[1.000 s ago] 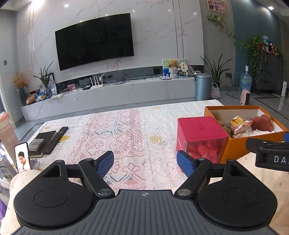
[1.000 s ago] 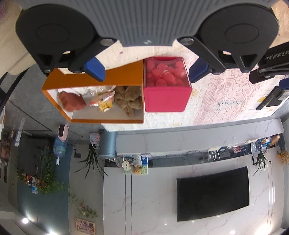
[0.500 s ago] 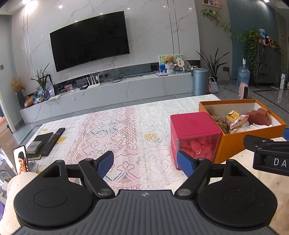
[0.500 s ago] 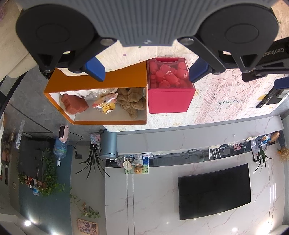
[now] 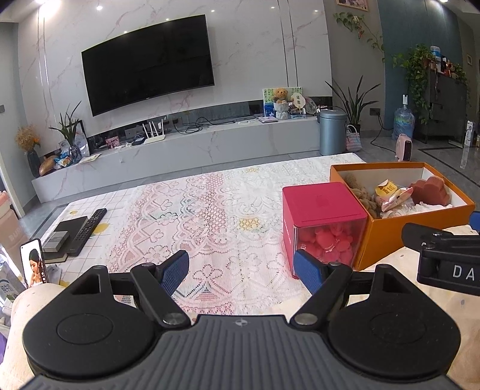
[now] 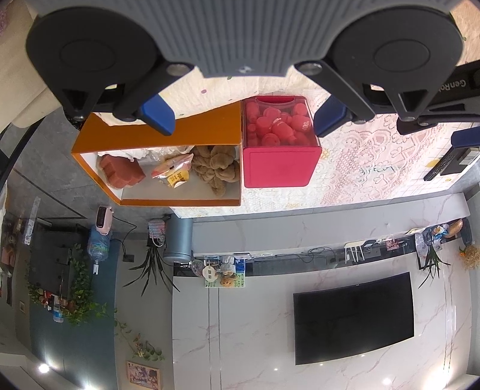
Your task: Organize soft objects
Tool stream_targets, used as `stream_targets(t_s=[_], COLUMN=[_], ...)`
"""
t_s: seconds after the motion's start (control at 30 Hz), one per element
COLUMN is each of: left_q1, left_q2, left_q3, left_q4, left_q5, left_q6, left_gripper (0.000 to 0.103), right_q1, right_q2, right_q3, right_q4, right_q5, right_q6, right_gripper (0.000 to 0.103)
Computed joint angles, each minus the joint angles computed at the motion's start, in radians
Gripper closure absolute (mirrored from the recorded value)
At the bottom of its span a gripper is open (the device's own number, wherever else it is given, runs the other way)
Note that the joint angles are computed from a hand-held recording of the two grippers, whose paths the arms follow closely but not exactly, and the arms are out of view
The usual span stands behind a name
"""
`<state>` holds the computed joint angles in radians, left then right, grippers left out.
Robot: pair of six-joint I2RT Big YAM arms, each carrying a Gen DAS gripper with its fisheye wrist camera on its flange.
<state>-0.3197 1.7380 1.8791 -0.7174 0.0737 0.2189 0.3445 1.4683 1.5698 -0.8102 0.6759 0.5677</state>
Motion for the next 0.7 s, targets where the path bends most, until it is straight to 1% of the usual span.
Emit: stream_targets(t_s=[0.5,0.7], left_q1=[0.004,0.005], left_q2=[0.018,0.021], left_q3=[0.029,0.033], left_q4=[-0.042,-0.048], left_q5=[0.008,0.009], left_q6=[-0.013,-0.016], left_gripper=[0.010,0.010], right_q1=[-0.005,-0.004], right_q2=[0.013,0.017], right_q3=[0.008,0.010], right_q4=[-0.008,-0.011], right_q5=[-0.017,-0.023], right_q6=[-0.004,-0.002], right_gripper=[0.006,0.006])
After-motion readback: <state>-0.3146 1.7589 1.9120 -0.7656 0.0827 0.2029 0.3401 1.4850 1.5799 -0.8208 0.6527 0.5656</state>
